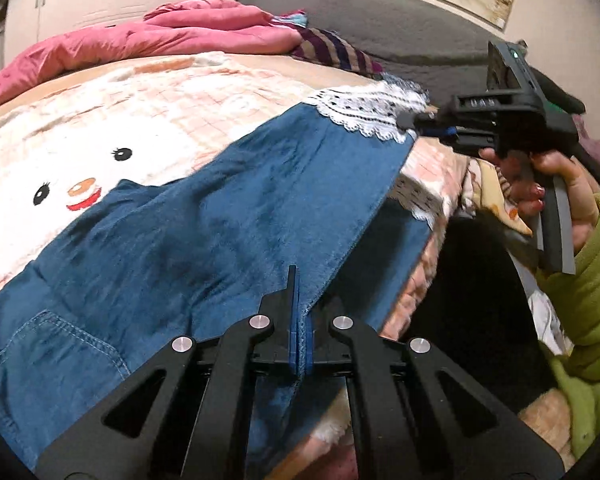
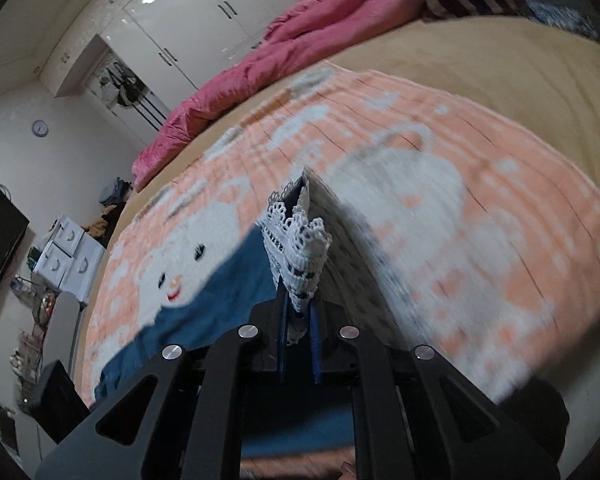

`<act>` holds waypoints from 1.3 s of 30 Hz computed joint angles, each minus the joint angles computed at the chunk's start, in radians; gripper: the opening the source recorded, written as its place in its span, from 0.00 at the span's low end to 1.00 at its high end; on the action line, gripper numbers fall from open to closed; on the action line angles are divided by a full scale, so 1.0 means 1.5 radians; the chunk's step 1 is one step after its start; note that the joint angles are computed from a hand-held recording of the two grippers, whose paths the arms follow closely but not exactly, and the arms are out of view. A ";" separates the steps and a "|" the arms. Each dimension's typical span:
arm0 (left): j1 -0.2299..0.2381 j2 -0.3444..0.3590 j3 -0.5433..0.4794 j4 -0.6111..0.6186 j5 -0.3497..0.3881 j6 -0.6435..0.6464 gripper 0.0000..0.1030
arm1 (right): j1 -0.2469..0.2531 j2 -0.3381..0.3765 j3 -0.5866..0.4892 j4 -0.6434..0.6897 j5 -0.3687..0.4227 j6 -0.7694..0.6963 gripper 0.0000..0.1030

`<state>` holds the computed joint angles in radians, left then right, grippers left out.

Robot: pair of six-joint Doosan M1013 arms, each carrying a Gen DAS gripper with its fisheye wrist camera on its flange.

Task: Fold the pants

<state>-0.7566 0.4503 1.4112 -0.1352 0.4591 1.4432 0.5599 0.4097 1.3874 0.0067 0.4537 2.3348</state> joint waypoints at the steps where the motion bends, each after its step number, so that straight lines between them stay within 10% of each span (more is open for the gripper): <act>1: -0.003 0.000 0.001 0.011 0.004 -0.006 0.00 | 0.000 -0.005 0.011 -0.002 0.003 0.010 0.08; 20: -0.030 0.005 0.023 0.137 0.017 -0.126 0.01 | -0.007 -0.034 0.102 0.107 -0.004 -0.053 0.09; 26: -0.023 0.007 0.027 0.103 0.000 -0.103 0.02 | -0.011 -0.046 0.118 0.125 -0.019 -0.068 0.23; 33: -0.026 0.008 0.026 0.094 -0.001 -0.078 0.15 | 0.008 -0.076 0.126 -0.166 -0.024 0.168 0.46; 39: -0.024 -0.008 0.045 0.055 -0.020 -0.066 0.37 | 0.018 -0.054 0.092 -0.099 -0.018 0.034 0.47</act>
<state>-0.7932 0.4389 1.4787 -0.0526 0.4295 1.3435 0.5872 0.3291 1.5254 -0.1424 0.4270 2.3865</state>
